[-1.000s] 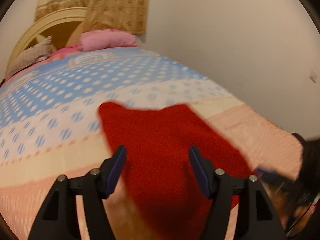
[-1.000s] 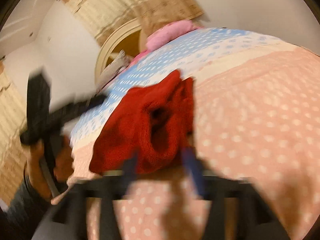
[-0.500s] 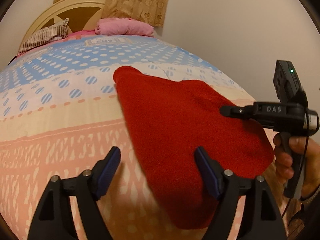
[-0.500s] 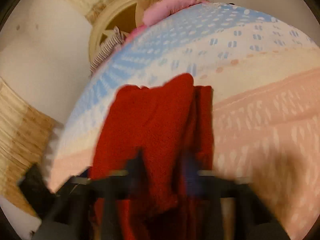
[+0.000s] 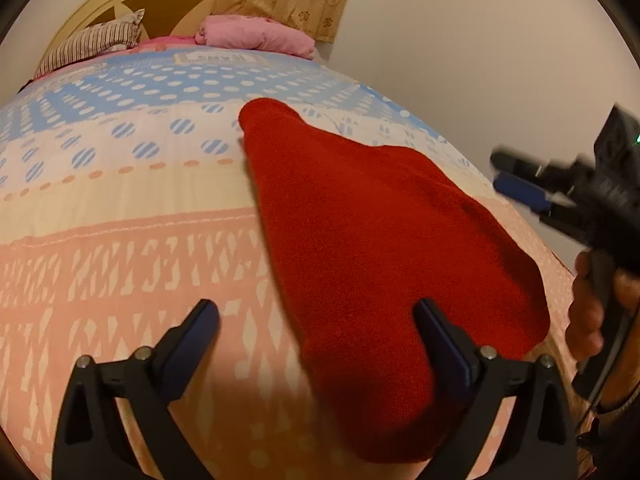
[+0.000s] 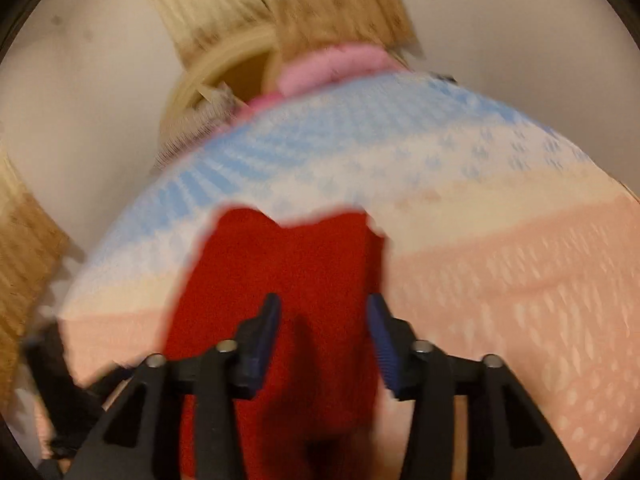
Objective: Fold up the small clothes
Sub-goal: 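Press the folded sweater stack with the right tool, then close the right tool on the edge of the red sweater stack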
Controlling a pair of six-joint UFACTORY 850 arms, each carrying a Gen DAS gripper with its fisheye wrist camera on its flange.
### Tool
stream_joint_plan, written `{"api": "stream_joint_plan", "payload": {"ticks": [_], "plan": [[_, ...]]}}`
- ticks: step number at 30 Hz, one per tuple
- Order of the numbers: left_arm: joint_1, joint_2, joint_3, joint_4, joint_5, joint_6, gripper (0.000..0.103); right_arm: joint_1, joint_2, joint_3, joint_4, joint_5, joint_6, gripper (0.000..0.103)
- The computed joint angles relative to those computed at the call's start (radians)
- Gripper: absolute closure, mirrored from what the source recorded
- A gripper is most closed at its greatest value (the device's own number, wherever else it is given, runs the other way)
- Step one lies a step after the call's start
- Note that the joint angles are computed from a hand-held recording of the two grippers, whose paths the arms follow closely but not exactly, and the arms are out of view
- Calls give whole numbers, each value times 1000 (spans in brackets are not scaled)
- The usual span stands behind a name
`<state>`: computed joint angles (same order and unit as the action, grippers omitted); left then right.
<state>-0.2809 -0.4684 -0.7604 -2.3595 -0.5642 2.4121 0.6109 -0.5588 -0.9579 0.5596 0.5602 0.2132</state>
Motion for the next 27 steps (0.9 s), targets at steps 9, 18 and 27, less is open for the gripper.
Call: {"api": "stream_joint_plan", "payload": {"ticks": [9, 18, 27], "plan": [[52, 27, 51, -44, -139, -17, 1, -70, -147, -218, -178, -313, 29, 47], [-11, -15, -22, -47, 18, -17, 1, -78, -154, -133, -280, -134, 79, 46], [6, -21, -16, -5, -10, -64, 0, -107, -97, -17, -409, 51, 333, 37]]}}
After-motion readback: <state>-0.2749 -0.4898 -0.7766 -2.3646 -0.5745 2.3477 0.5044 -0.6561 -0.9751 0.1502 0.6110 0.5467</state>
